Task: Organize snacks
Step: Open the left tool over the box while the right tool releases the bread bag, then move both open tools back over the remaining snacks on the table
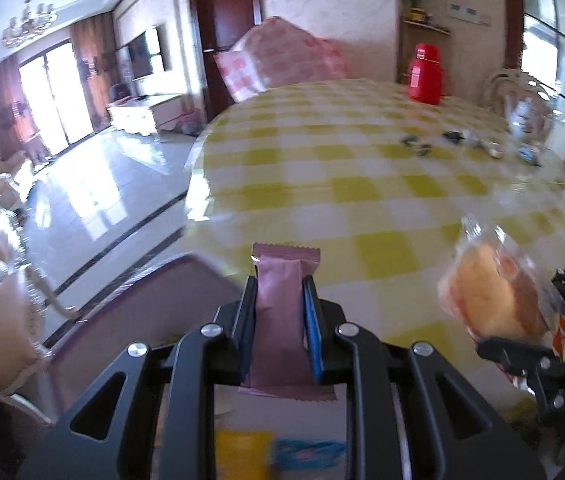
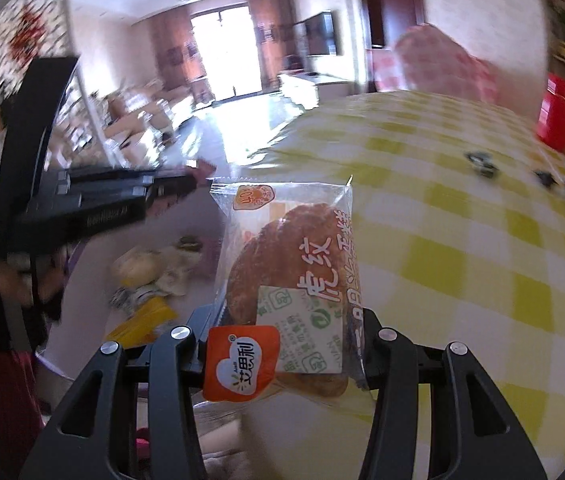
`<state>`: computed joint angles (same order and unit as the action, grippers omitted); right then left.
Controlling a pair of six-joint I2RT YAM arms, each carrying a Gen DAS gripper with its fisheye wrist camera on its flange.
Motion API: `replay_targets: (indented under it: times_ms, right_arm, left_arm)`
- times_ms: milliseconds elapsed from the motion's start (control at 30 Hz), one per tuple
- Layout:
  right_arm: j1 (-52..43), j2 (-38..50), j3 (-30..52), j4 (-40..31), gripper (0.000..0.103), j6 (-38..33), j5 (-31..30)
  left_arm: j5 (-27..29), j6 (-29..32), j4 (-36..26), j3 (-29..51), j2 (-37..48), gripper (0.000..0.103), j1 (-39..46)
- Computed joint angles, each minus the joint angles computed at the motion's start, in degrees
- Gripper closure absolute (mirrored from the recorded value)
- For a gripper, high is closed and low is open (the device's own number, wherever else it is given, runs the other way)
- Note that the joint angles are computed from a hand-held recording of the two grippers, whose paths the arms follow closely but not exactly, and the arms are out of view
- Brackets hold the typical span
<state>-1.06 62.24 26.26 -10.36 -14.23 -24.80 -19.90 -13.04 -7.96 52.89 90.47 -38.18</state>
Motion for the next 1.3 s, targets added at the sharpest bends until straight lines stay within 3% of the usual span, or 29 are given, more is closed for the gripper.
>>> replay_targets:
  times_ms: [167,300,367,400,467,567,733,1000,1200,1300]
  right_arm:
    - [17.23,1.88,-0.3,3.1,0.055,4.19,9.57]
    - [26.15,6.53,0.22,7.77,0.054,5.98,13.07]
    - [27.84,9.08,0.74,9.5,0.049,6.41,9.16]
    - [28.38,9.64,1.21,8.69,0.038,5.95,6.2]
    - [29.68,6.91,-0.32,9.35,0.026,4.96,5.0]
    - [29.38,2.47,-2.24,9.67,0.023,3.43,9.2]
    - [15.97,-0.5,-2.02,4.78,0.023,2.8,2.45]
    - [-14.14,-1.88,1.45,-5.35,0.019,-6.53,-11.76]
    - [-31.58,6.42,5.38,-3.72,0.016,-11.63,-16.05]
    - [-39.29,11.56,7.49,-1.08,0.016,-11.09,-16.49]
  left_arm:
    - [0.02,3.02,-3.78,-4.22,-6.3,0.081,7.38]
    - [-0.07,4.33,-5.62,-4.87,-6.24,0.078,11.81]
    - [-1.41,2.97,-6.64,-3.99,-4.88,0.043,13.05]
    - [-4.0,1.56,-6.96,-3.7,-4.38,0.015,13.05]
    - [-7.87,-0.53,-6.8,-3.25,-3.67,0.01,12.66]
    - [-6.09,-1.27,-6.23,-3.18,-3.54,0.006,12.81]
    - [-6.94,-1.75,-5.44,-1.18,0.98,0.005,9.31]
    - [-4.36,-2.64,-3.87,4.33,8.53,0.005,1.57]
    - [3.81,-6.94,-3.92,11.02,9.62,0.002,-3.0]
    - [8.34,-8.68,-5.53,19.53,14.85,0.002,-5.33]
